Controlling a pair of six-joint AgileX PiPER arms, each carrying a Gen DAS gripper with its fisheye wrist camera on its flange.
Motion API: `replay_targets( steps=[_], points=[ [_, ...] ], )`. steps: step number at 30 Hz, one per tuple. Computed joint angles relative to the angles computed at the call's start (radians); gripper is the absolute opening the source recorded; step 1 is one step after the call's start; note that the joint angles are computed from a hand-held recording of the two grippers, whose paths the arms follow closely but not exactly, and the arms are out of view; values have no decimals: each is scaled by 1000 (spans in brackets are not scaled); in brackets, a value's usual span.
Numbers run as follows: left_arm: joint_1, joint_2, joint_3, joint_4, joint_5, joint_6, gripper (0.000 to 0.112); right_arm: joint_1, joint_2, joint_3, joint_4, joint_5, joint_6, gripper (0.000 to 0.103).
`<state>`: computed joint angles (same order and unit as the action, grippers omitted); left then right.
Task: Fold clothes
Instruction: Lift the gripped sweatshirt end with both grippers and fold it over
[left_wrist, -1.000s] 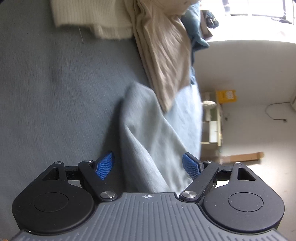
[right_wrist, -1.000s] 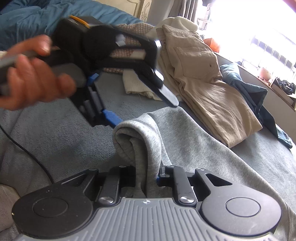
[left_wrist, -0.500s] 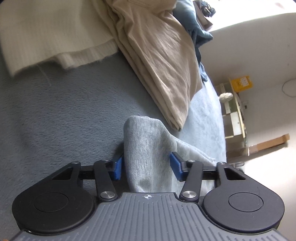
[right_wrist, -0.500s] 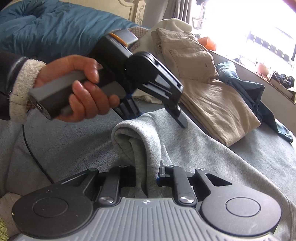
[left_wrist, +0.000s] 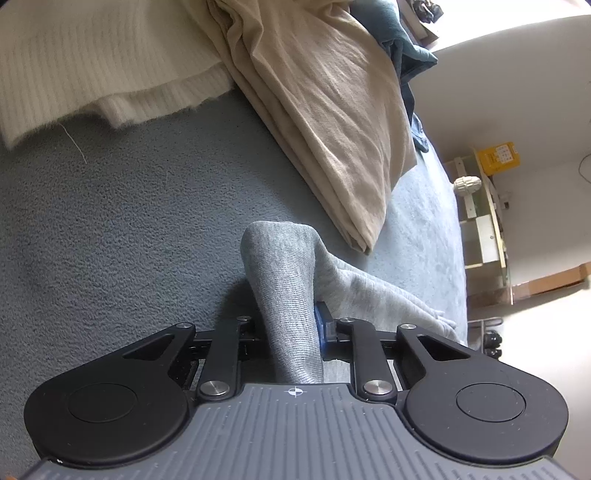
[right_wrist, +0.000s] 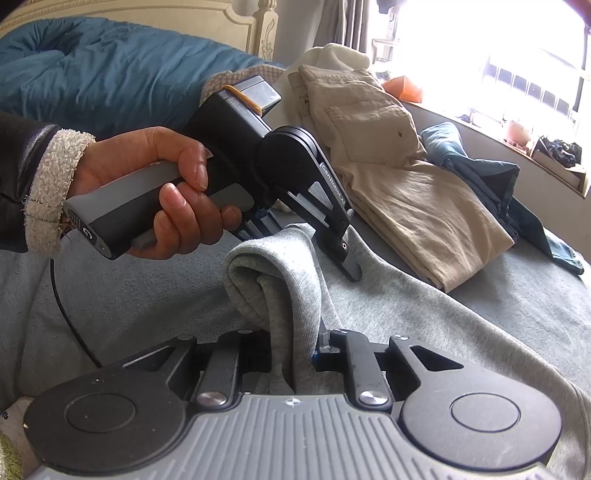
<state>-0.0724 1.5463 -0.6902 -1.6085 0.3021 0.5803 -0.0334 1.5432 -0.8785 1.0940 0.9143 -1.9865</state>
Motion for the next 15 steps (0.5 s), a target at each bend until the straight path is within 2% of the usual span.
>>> replay_targets(
  steps=[5,15],
  points=[
    [-9,0,-9,66,-12,-79,19,-5,-1,-3,-4,6,15,18],
    [17,22,-31,150,43,-142,23,-1,-4,-4,-9,0,29,18]
  ],
)
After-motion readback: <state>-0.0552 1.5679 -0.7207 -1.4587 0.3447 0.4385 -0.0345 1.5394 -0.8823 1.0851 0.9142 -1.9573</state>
